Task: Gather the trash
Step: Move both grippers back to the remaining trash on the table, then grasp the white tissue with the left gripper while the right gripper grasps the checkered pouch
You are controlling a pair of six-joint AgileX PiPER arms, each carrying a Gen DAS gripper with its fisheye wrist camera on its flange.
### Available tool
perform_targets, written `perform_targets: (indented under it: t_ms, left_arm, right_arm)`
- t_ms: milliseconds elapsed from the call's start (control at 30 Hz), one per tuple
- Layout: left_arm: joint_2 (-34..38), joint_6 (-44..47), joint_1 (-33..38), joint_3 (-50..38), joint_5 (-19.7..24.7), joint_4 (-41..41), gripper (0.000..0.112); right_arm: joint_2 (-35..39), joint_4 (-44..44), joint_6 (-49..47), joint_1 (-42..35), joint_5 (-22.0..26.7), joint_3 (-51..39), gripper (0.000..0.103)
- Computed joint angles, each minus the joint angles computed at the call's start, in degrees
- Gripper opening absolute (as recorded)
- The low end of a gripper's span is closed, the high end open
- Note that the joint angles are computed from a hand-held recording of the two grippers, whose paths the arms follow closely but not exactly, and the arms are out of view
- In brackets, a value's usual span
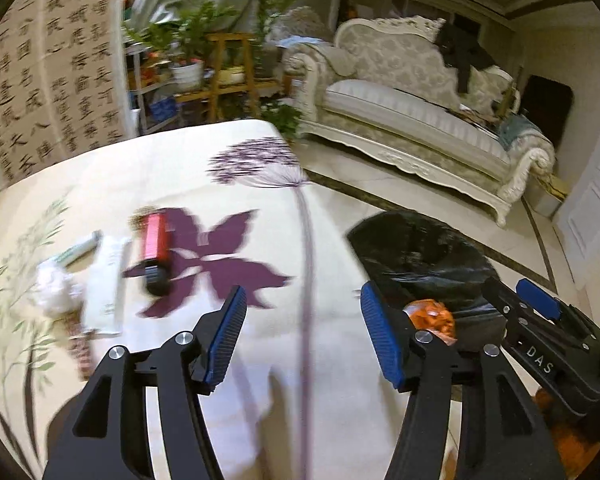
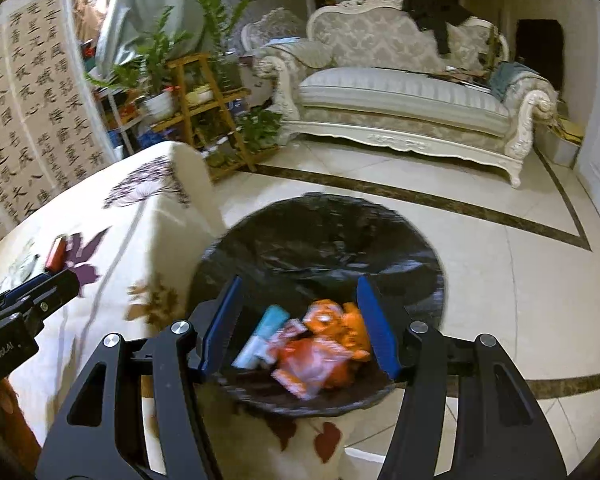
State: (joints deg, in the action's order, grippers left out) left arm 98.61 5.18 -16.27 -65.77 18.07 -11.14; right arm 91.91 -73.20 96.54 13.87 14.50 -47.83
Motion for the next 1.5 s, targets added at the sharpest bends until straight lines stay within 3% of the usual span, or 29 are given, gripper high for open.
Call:
perform_targets:
  t_ms: [500, 767, 1000, 1067, 1133, 1233, 1500]
  left_arm:
    - [-3.7, 6.0, 14.9, 5.2, -1.3, -3.0, 0.058]
    - [0.2, 10.4, 21.0, 1.9, -0.6, -5.2, 0.062]
    - [5.1, 15.5, 23.1, -3.4, 3.4, -9.2, 0.063]
    - [5.5, 17.7, 23.3, -3.6, 3.3, -10.6, 0.059]
    - [5.9, 19.8, 23.4, -3.9, 3.7, -12.0, 0.043]
    - [5.8, 22.9, 23.3, -3.2, 2.8, -13.8, 0.037]
    - [2.6, 28.9, 24.7, 0.0, 1.4, -19.3, 0.034]
  right_arm:
    - [6.6, 15.6, -16.5, 13.3, 4.0, -12.3, 0.058]
    - [10.6, 23.6, -25.6, 17.0, 5.3, -18.9, 0.058]
    - [13.6, 29.7, -32.8, 18.2, 6.4, -23.5, 0.058]
    - [14.2, 30.4, -33.5, 18.6, 6.6, -24.2, 0.058]
    - [14.8, 31.4, -34.8, 18.7, 6.8, -24.9, 0.058]
    - [15.4, 32.2, -35.7, 18.9, 6.9, -25.4, 0.058]
    - [16.3, 33.4, -37.2, 20.2, 7.8, -27.2, 0.058]
